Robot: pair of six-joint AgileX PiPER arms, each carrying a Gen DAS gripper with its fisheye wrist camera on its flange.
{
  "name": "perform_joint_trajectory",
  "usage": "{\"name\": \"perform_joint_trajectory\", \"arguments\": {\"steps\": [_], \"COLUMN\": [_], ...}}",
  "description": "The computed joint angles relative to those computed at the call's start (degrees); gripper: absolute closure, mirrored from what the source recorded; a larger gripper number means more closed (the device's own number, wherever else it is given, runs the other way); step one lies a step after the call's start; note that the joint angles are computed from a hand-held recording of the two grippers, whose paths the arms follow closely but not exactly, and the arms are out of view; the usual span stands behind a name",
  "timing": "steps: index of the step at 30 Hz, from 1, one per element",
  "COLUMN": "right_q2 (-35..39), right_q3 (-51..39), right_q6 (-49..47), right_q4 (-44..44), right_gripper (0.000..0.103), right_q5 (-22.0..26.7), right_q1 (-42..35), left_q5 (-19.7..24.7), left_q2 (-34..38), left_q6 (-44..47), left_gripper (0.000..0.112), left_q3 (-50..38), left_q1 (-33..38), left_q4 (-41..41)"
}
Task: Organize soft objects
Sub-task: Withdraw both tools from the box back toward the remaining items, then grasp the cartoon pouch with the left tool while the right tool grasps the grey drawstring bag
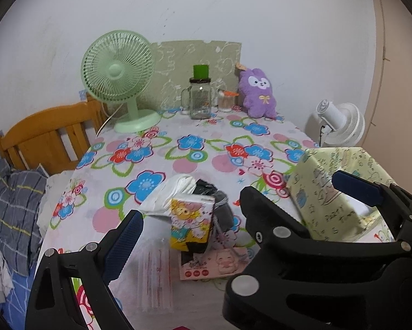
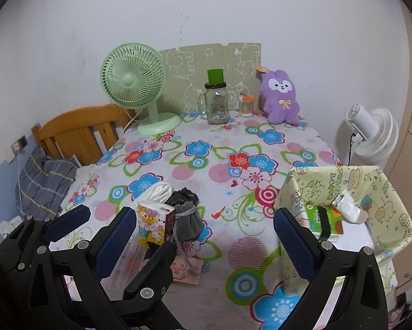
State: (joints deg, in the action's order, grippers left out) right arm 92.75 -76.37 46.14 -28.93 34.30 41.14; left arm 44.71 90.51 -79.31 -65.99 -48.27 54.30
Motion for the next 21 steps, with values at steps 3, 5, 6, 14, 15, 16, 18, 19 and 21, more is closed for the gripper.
{"name": "perform_joint_trajectory", "arguments": {"steps": [3,5,6,14,15,16,18,19,21], "right_q2": [1.7,2.7,3.1,7.2,7.7,8.0,8.7,9.1,9.8], "right_q3": [-0.7,-1.2,-1.4,-3.8,-4.1,-4.2,-4.6,-4.8,-5.3], "right_q6": [-1.7,-2.7,-3.2,-6.3,-7.1,-7.5,-8.3,-8.6,-8.8], "right_q4": [1.4,2.5,2.9,5.8,6.6,7.0,8.0,8.4,8.7], "right_gripper": [0.004,0.006,0.006,0.014,0.014,0.016,0.016,0.017,0.017], "right_q5": [-0.2,-0.2,-0.2,0.4,0.5,0.5,0.6,0.7,1.0], "right_q1": [0.1,0.0,-0.1,-0.5,-0.7,-0.9,-1.2,-1.4,-1.7], "left_q5": [-1.1,-1.9,-2.3,-4.7,-4.9,-5.3,-5.6,-5.9,-6.3], "left_q2": [0.2,0.3,0.6,3.0,3.3,3.7,4.3,4.6,5.4], "left_q6": [-0.1,-0.2,-0.1,-0.3,-0.3,-0.1,0.3,0.4,1.1], "left_gripper": [0.015,0.015,0.015,0.017,0.019,0.020,0.023,0.023,0.024], "left_q3": [1.1,1.7,1.9,2.3,2.3,2.2,2.0,1.9,1.4], "left_q1": [1.3,2.2,2.7,5.6,5.9,6.3,6.8,7.0,7.5], "left_q4": [-0.8,-1.4,-1.8,-3.6,-3.8,-4.1,-4.7,-4.8,-5.6]}}
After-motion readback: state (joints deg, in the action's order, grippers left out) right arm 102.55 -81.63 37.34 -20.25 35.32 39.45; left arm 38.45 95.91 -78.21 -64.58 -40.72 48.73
